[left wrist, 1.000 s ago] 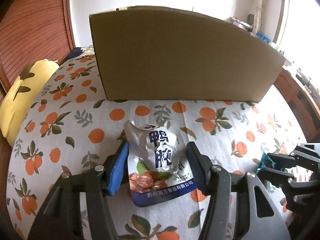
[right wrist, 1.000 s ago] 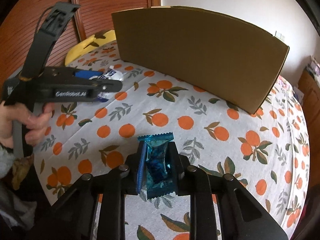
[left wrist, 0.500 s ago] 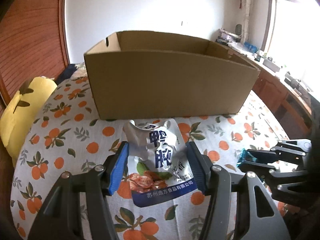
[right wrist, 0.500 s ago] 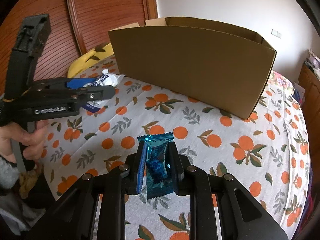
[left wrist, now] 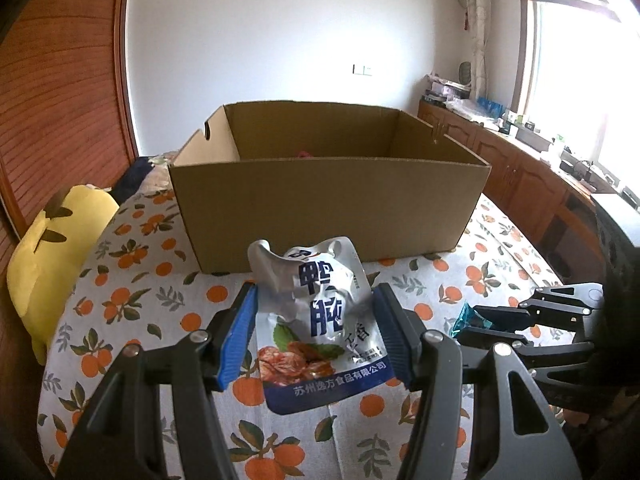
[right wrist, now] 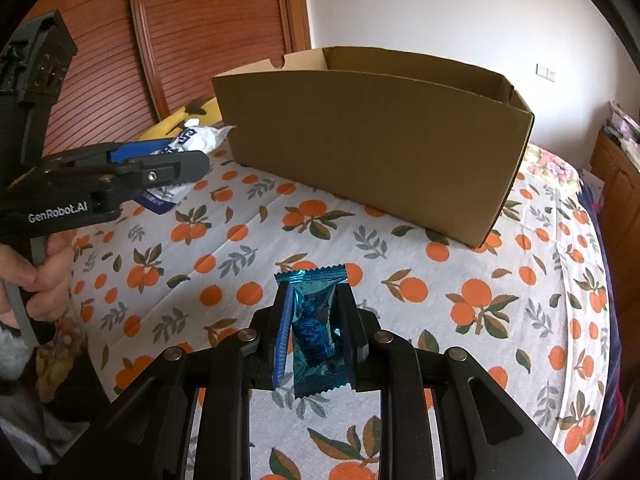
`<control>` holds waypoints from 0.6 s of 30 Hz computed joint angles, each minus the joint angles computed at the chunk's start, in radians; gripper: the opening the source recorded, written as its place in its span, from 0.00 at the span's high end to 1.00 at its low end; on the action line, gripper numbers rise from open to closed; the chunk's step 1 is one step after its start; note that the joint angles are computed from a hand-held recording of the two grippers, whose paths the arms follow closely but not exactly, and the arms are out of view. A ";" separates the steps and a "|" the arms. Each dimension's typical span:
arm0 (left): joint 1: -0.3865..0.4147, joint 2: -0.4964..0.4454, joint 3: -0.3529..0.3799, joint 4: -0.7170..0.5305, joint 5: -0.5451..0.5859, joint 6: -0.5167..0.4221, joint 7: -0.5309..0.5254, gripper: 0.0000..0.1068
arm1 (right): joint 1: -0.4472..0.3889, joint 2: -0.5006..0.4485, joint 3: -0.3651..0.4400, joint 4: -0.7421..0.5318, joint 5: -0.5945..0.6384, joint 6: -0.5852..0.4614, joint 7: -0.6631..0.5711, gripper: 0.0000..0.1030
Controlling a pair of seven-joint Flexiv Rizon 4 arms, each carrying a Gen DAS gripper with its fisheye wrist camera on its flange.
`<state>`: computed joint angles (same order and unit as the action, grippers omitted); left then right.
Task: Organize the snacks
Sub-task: 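Lift both held snacks and carry them over the box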
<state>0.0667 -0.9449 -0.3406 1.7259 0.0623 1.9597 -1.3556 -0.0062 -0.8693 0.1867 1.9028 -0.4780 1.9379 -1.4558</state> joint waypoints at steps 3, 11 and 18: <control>0.016 0.003 -0.018 0.002 0.014 0.011 -0.003 0.46 | 0.009 0.008 -0.008 0.009 0.012 0.019 -0.002 0.80; 0.055 0.010 -0.055 -0.022 0.063 0.025 -0.002 0.46 | 0.093 0.069 -0.071 0.018 0.075 0.059 -0.013 0.80; 0.103 0.000 -0.105 -0.077 0.115 0.016 0.018 0.46 | 0.124 0.094 -0.100 -0.046 0.093 0.037 -0.012 0.80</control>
<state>0.1697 -0.9444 -0.4458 1.6492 0.1776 1.9755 -1.3379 0.1182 -0.7754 0.0872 1.8569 -0.3855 1.9754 -1.4682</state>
